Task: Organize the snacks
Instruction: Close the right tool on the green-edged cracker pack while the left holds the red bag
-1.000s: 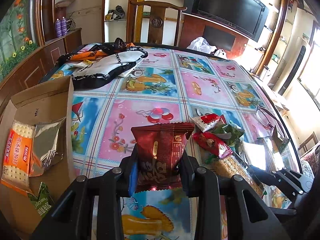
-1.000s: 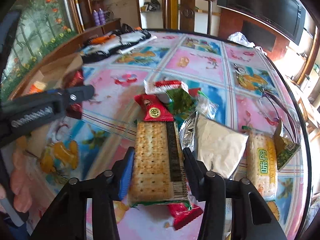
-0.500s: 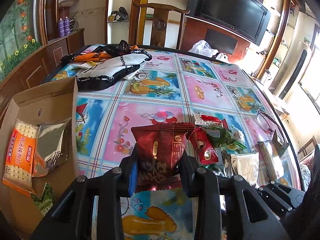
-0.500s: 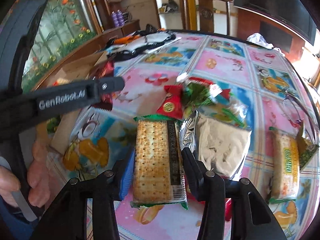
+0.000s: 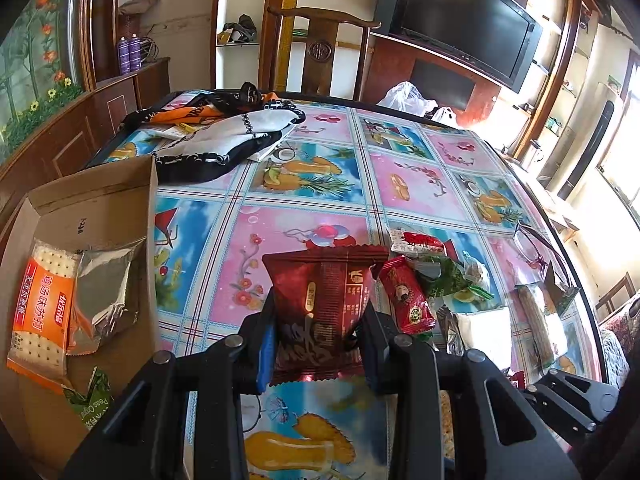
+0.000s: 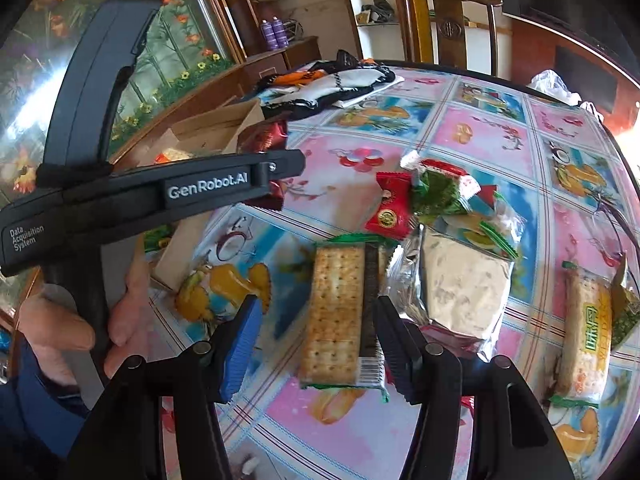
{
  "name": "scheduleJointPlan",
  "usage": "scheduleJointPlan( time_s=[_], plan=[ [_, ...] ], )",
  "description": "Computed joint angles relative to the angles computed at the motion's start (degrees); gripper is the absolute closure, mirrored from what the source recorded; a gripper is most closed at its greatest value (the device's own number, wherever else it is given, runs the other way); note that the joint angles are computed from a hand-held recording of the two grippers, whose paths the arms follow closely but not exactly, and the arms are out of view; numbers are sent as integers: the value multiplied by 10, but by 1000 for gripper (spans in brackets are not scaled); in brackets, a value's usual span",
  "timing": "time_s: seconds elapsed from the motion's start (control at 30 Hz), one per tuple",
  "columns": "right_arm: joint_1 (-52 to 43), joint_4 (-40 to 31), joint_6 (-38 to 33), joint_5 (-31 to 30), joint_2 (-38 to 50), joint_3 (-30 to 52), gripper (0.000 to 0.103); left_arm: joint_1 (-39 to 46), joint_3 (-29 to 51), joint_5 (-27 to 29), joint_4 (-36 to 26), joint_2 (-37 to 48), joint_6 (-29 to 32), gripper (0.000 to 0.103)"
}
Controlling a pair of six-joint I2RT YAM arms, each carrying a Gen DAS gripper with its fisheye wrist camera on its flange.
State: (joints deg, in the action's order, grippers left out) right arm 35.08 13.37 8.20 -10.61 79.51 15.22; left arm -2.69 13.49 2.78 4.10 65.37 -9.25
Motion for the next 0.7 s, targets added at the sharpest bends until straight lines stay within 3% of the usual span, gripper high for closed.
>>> scheduleJointPlan(
  time_s=[0.13, 0.27, 0.4, 0.5, 0.7],
  plan=[
    [9, 28, 4, 43, 43, 6, 41, 2, 0, 3, 1, 2, 0, 70],
    [-18, 29, -1, 23, 81, 21, 37, 5, 0, 5, 0, 0, 2, 70],
    [-9, 25, 5, 46, 46, 10, 37, 7, 1, 7, 2, 3, 2, 70],
    [-42, 7, -5, -35, 40, 14, 36, 5, 0, 3, 4, 3, 3, 70],
    [-81, -50, -36, -133, 6, 17, 34, 6, 1, 5, 5, 3, 3, 70]
  ],
)
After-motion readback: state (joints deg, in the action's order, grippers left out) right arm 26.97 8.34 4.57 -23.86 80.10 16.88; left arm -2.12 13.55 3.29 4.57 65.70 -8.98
